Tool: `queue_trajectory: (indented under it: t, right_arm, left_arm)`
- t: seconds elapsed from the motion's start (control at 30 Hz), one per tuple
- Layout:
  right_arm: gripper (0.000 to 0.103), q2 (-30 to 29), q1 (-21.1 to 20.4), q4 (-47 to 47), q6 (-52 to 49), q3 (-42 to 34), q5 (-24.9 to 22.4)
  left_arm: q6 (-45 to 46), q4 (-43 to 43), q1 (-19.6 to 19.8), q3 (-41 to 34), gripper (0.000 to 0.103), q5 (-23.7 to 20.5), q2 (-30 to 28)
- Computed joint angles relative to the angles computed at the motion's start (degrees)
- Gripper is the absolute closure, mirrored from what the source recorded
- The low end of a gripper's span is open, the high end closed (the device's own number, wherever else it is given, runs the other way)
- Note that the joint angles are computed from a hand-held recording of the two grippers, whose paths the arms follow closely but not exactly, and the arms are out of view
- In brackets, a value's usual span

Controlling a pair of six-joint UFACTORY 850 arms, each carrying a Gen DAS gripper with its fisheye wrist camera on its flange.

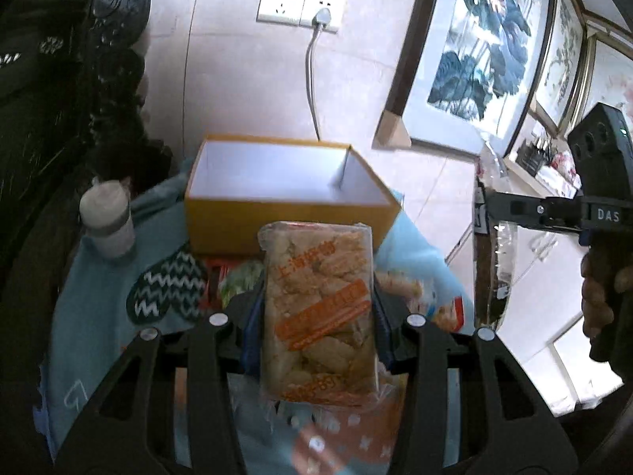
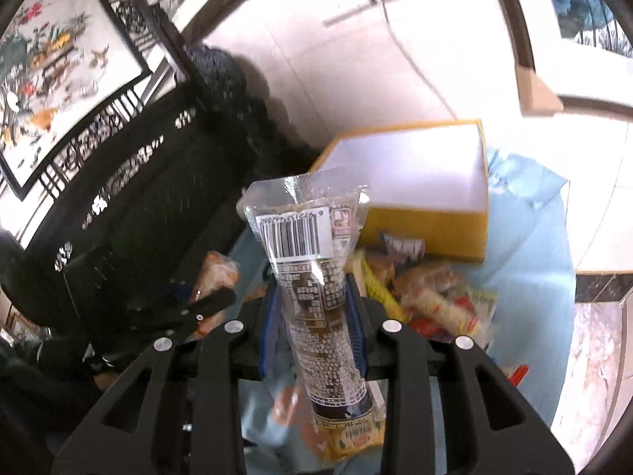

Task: Organize snacks
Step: 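Lift both held snacks and carry them over the yellow box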

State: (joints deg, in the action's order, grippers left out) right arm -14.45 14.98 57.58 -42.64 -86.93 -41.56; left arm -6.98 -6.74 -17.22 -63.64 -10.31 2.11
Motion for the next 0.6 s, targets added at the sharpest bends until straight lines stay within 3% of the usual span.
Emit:
queue_trajectory:
  t: [0.1,0.23,0.37,0.47,0.6]
  right_arm:
    - [0.072,-2.0,-0.3,0.3,1.6,-4.0,0.3]
    - [0.072,-6.0,-0.9,-0.1,3.7,-10.3,0.6]
    - [0.072,-13.6,-1.5,-4.0,10.0,-21.8,0.7]
    - [0.072,-19.7,-1.5,-8.0,16.0,-31.3,0.8]
    - [0.072,-29.7,-1.0,-16.0,25.5,-47.3,-0.5]
  left_arm:
    - [-3.0,2.3,0.3,-3.4,0.057,0.9,-2.4]
    - [-14.0,13.6,0.4,-10.1,0.057,1.1,-7.2]
    - [-16.7,15.6,1.3,-18.7,0.057,-0.6,-13.4]
    - [-11.8,10.0,2.4,-27.4,0.057,-2.9,-19.6]
    - [-10.5,11.9,2.6,-39.4,0.057,-8.1,-28.1]
